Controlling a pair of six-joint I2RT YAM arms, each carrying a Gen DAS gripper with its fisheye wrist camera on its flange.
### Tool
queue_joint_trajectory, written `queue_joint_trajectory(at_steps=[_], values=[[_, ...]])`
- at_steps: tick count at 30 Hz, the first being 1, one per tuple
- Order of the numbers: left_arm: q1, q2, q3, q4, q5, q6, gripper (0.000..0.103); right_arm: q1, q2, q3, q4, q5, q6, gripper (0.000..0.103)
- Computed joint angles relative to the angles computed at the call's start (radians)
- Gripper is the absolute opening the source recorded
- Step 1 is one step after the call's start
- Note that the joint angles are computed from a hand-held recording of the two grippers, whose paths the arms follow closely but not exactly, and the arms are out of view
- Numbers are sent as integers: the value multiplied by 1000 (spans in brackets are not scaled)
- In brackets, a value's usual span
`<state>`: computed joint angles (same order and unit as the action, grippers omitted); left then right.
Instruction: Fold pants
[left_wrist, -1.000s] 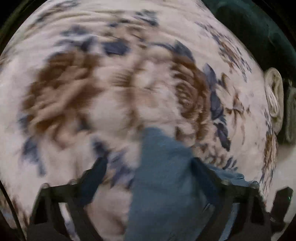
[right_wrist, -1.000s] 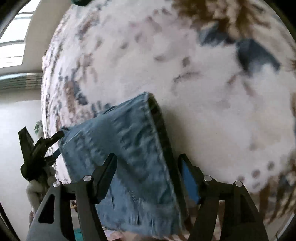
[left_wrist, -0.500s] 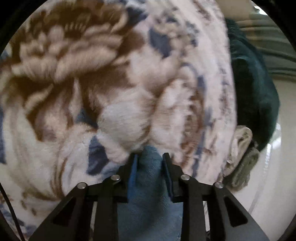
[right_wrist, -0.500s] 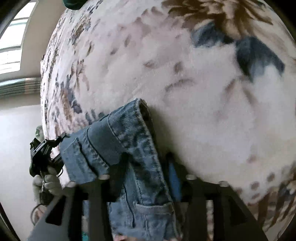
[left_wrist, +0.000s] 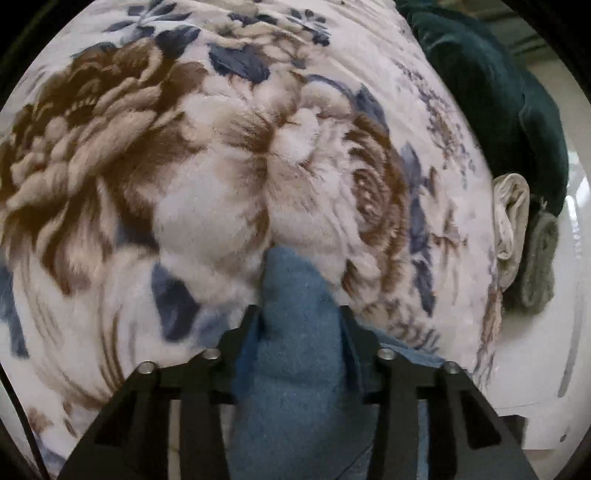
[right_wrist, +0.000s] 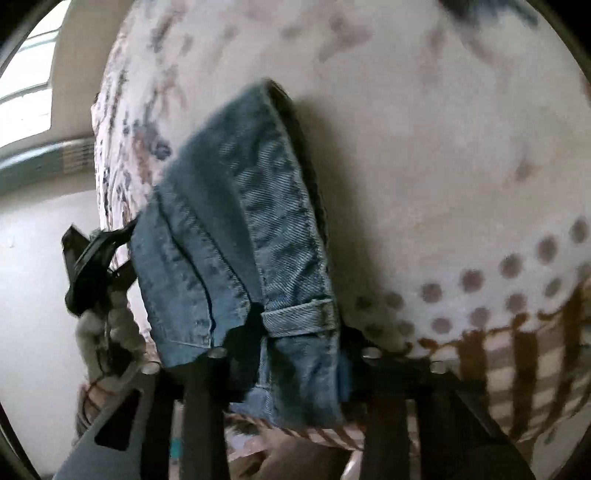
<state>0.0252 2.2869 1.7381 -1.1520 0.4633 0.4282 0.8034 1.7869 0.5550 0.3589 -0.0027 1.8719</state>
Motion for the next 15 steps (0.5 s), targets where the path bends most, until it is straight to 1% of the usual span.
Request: queue_joint_trajectory(at_steps=[1,2,4,6,7,8,9,10,11,12,13,14,15], values=[[1,13,9,2,-2,-13,34,7,-33,27,-95,29,-20,30],[5,30,23,-2,1,-26,34,7,-43,38,-131,33,-23,30],[26,70,63,-31,23,-62,33,-16,-4,36,-97,-16,-18,32],[42,102,113,-80,47,-95,35,-42,69,8,39,-82,20,38],[45,114,141,-114,63,-105,35,-47,78,-10,95,-94,29,43],[57,116,172,-166,72,-84,39,-47,79,-27,134,-93,36,52],[65,104,178,-193,70,-55,45,-44,72,-51,179,-89,42,58],[79,67,163,-205,66,-5,50,-36,66,-68,210,-81,45,70],[86,34,137,-198,55,26,65,-14,70,-97,273,-60,68,73],[95,0,104,-193,47,59,73,3,96,-116,344,-46,91,73],[116,-31,69,-206,47,112,74,20,129,-133,418,-31,113,73],[125,-42,46,-212,46,132,73,38,174,-142,489,-18,142,73],[138,-48,24,-223,42,152,73,60,233,-148,584,18,180,73]])
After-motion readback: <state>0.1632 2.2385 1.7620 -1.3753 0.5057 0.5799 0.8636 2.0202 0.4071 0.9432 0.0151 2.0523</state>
